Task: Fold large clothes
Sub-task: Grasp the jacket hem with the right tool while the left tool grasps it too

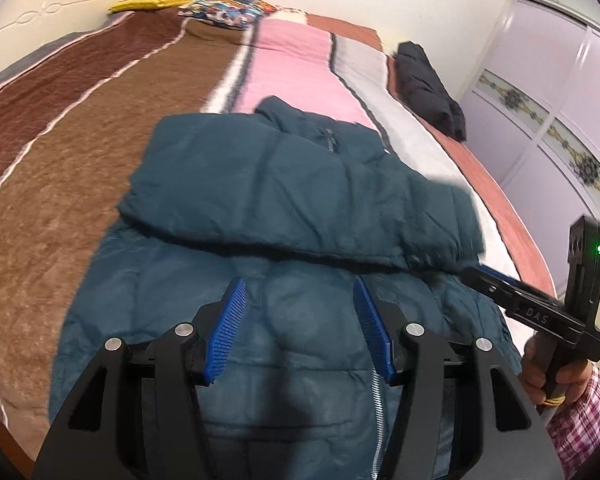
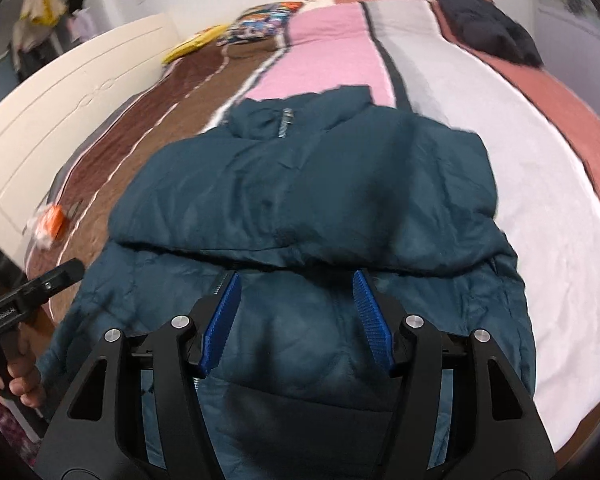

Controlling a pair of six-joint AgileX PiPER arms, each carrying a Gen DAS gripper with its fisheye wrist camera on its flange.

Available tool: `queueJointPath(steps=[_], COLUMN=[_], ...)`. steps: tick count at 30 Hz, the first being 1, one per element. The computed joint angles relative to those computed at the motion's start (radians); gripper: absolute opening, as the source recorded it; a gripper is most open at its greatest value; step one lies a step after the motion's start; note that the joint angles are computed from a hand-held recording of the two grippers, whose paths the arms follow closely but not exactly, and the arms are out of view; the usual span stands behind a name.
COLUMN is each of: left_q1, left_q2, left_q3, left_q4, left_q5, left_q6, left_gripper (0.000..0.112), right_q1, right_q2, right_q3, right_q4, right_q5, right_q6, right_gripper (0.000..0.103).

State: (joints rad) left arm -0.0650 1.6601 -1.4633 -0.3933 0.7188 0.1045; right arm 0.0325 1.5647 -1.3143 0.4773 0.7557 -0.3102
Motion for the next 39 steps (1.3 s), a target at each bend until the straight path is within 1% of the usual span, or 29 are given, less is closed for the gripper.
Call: queueJointPath(steps=[5,8,10,11,12,14,15,16,17,18,21,22,24,26,28,30,32,35,39], left_q1=[0.028,0.024,0.019,0.019,0.020,0.015,0.015,0.011,0.010,0.016,0.023,0.021,0.010,0.005,-0.006,-0.014,-0.018,-0.024,-0.002], left_q2=[0.024,0.059,0.106,0.130,0.164,0.220,0.268,0.311,0.342,0.394,0.493,0.502,0.500,0.473,0.477,0.518,0.541,0.555,0.517], left_q3=[-0.030,-0.093,-0.163,-0.200,-0.248,-0.332,-0.402,-0.465,-0.510,-0.585,-0.726,-0.734,-0.724,-0.673,-0.665,-0.713,-0.732,-0.734,-0.717], left_q4=[0.039,0.144,0.250,0.276,0.309,0.384,0.415,0.461,0.481,0.485,0.495,0.502,0.523,0.522,0.545,0.561,0.568,0.585,0.539], left_q5=[-0.009,-0.018,-0.016,-0.008,0.002,0.025,0.054,0.090,0.119,0.162,0.275,0.290,0.300,0.272,0.270,0.315,0.330,0.329,0.333], left_q6=[-0.033,-0.096,-0.154,-0.171,-0.192,-0.250,-0.270,-0.313,-0.336,-0.348,-0.374,-0.375,-0.383,-0.370,-0.365,-0.363,-0.367,-0.363,-0.347], left_gripper=[0.056,0.056,0.056,0.056,0.056,0.056,0.056,0.056,0.056,0.056,0.051,0.050,0.050,0.050,0.050,0.050,0.051,0.052,0.052], right_q1=[-0.089,-0.137,-0.181,-0.202,-0.213,-0.229,-0.234,-0.240,-0.247,-0.251,-0.258,-0.263,-0.285,-0.302,-0.299,-0.287,-0.263,-0.235,-0.240], right_q2=[0.067,0.097,0.130,0.150,0.163,0.186,0.199,0.207,0.215,0.214,0.187,0.173,0.144,0.117,0.136,0.171,0.194,0.211,0.203], right_q3=[-0.047,-0.066,-0.080,-0.089,-0.097,-0.117,-0.129,-0.137,-0.143,-0.143,-0.126,-0.117,-0.101,-0.087,-0.096,-0.104,-0.102,-0.113,-0.133], right_q4=[0.061,0.085,0.150,0.192,0.217,0.255,0.270,0.285,0.307,0.321,0.337,0.337,0.342,0.308,0.264,0.218,0.175,0.131,0.105], right_q5=[0.065,0.095,0.136,0.157,0.168,0.194,0.207,0.216,0.224,0.222,0.202,0.203,0.216,0.225,0.231,0.229,0.202,0.184,0.229], right_q6=[0.050,0.088,0.089,0.088,0.086,0.082,0.082,0.081,0.077,0.072,0.045,0.041,0.036,0.041,0.069,0.110,0.137,0.170,0.180], right_gripper=[0.059,0.059,0.059,0.058,0.054,0.032,0.026,0.014,0.009,0.006,0.004,0.004,0.004,0.004,0.004,0.004,0.004,0.004,0.008])
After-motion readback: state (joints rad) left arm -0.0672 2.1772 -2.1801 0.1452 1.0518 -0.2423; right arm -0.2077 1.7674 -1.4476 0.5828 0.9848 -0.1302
